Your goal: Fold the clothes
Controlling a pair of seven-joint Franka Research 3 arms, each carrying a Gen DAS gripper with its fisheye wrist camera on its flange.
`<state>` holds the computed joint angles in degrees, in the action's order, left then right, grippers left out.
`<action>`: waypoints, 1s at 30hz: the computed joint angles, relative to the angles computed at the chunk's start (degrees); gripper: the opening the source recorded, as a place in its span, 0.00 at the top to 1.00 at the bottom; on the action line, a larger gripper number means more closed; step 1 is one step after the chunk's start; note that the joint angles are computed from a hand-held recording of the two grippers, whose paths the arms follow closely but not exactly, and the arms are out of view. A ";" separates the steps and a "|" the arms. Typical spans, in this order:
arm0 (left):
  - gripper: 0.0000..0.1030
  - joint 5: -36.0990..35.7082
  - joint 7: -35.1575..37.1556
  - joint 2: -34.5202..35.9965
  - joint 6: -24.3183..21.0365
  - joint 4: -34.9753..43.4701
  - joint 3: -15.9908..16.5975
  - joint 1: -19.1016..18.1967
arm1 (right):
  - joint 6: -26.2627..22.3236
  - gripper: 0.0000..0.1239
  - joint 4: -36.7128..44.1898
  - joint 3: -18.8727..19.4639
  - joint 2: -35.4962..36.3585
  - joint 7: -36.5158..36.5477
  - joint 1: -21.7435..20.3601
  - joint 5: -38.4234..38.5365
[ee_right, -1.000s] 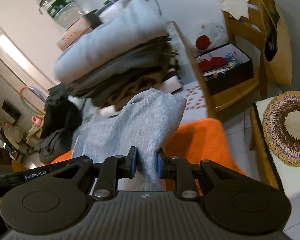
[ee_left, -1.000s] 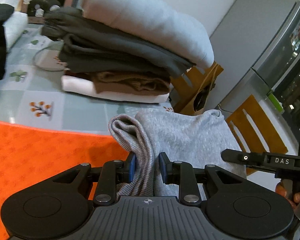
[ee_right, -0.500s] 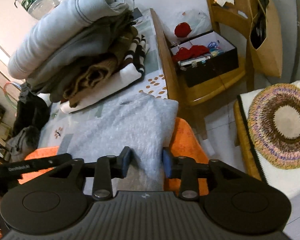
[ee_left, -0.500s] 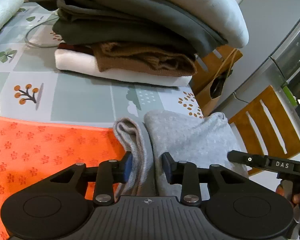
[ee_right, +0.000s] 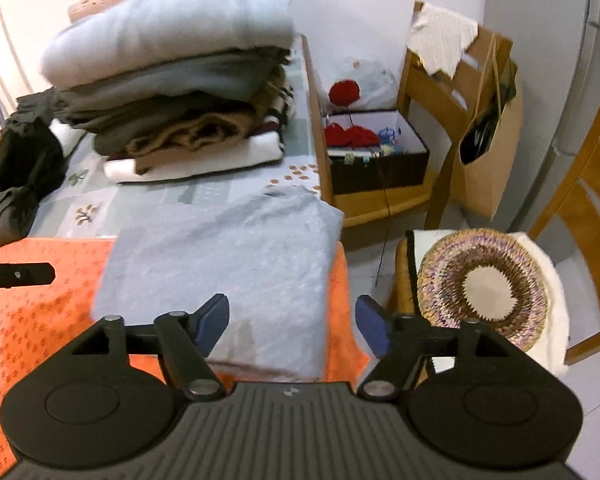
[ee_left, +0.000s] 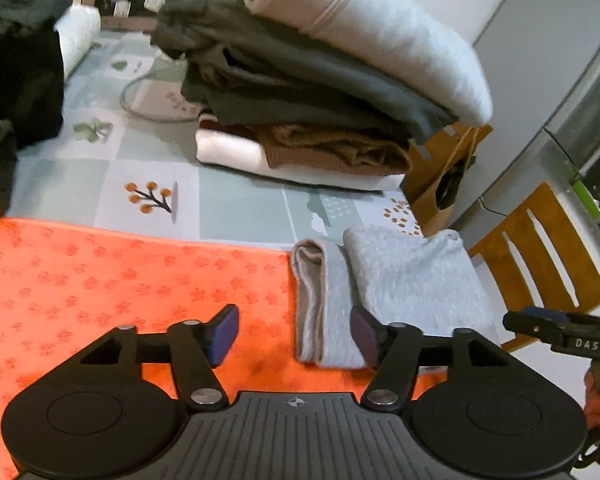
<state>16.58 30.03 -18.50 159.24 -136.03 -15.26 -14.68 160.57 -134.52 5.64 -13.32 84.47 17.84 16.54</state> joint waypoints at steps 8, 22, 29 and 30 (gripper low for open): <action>0.00 -4.48 10.41 -13.11 -2.02 -6.34 3.72 -5.33 | -0.12 0.23 -5.23 8.63 -10.96 16.34 -3.59 -10.03; 0.00 -3.77 21.21 -36.92 -17.73 -15.19 4.87 -4.82 | -12.64 0.17 -2.77 24.91 -22.77 48.64 -5.15 -24.60; 0.00 -5.78 27.65 -48.10 -24.31 -18.92 8.09 -5.53 | -18.53 0.17 1.73 29.55 -21.68 60.26 -2.13 -29.34; 0.00 -5.91 28.31 -49.49 -25.62 -19.09 8.09 -5.26 | -19.18 0.17 2.38 29.85 -21.15 61.22 -1.46 -29.99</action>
